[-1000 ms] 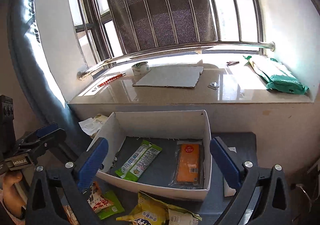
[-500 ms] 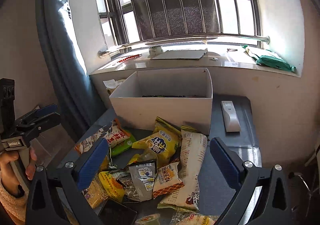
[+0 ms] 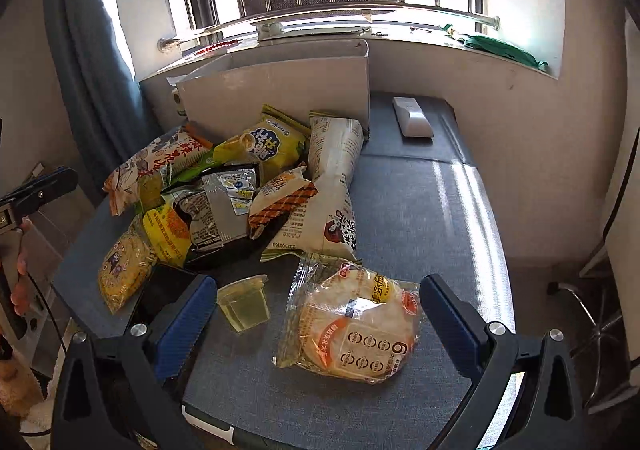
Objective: Organize snacks
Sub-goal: 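Grasp the round bread pack with the right gripper while the left grasps the white chip bag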
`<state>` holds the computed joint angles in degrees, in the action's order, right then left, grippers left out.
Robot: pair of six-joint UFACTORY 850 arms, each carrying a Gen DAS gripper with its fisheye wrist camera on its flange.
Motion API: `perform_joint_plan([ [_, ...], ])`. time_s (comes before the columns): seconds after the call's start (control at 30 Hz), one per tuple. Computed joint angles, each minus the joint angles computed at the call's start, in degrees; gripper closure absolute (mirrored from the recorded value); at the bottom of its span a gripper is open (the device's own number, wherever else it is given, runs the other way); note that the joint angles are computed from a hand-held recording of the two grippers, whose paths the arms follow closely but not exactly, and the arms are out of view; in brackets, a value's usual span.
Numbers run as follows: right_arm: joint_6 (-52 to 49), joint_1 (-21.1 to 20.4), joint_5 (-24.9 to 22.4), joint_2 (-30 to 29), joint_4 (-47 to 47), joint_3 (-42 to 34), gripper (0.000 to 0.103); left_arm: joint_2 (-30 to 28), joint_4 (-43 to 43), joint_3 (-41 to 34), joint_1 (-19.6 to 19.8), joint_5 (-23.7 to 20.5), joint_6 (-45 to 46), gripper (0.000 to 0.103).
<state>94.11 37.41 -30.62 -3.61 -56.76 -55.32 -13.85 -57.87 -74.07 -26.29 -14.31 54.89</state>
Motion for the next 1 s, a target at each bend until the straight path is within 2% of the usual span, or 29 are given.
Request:
perform_joint_plan([
  [0.1,-4.64,-1.75,2.58,0.00,7.03,1.52,0.000,0.07,-3.06,0.51,0.48,-0.75,2.61,0.000],
  [0.17,-5.20,-2.92,4.86,0.11,9.19,2.32,0.000,-0.06,-1.09,0.50,0.47,-0.49,0.29,0.000],
  [0.33,-10.01,-4.33,2.07,-2.45,15.47,0.60,0.000,-0.32,0.54,0.59,0.83,-0.62,-1.87,0.000],
  [0.4,-8.46,-4.22,2.55,-2.45,14.19,1.08,0.003,-0.36,1.85,0.67,0.93,-0.38,-3.26,0.000],
  [0.47,-8.14,-3.53,0.44,-2.97,12.65,0.51,0.017,-0.64,1.70,0.53,1.22,-0.58,-3.29,0.000],
  [0.5,-8.15,-3.56,1.04,-2.74,12.56,0.58,0.021,-0.91,3.28,0.27,1.29,-0.60,-5.11,0.000],
  [0.57,-7.32,-3.88,3.36,-1.66,12.39,1.62,0.022,-1.53,4.72,-0.27,1.47,-0.88,-6.50,0.000],
  [0.63,-6.89,-3.54,2.97,-1.12,11.93,1.81,0.022,-2.64,8.26,-1.57,1.60,-1.34,-9.70,0.000],
  [0.73,-1.55,-2.84,5.03,1.39,7.17,3.18,0.022,-5.10,15.00,-5.11,1.50,-1.67,-14.57,0.000],
  [0.83,1.00,-1.82,3.89,2.83,3.98,3.02,0.022,-9.82,22.59,-11.76,1.23,-4.25,-19.44,0.000],
  [0.93,2.96,-1.64,4.44,3.83,1.55,2.94,0.022,-16.49,34.07,-21.38,0.49,-8.86,-28.73,0.000],
  [1.0,3.84,-1.59,5.08,4.11,0.34,2.95,0.022,-21.62,41.28,-28.76,0.05,-13.78,-35.11,0.000],
])
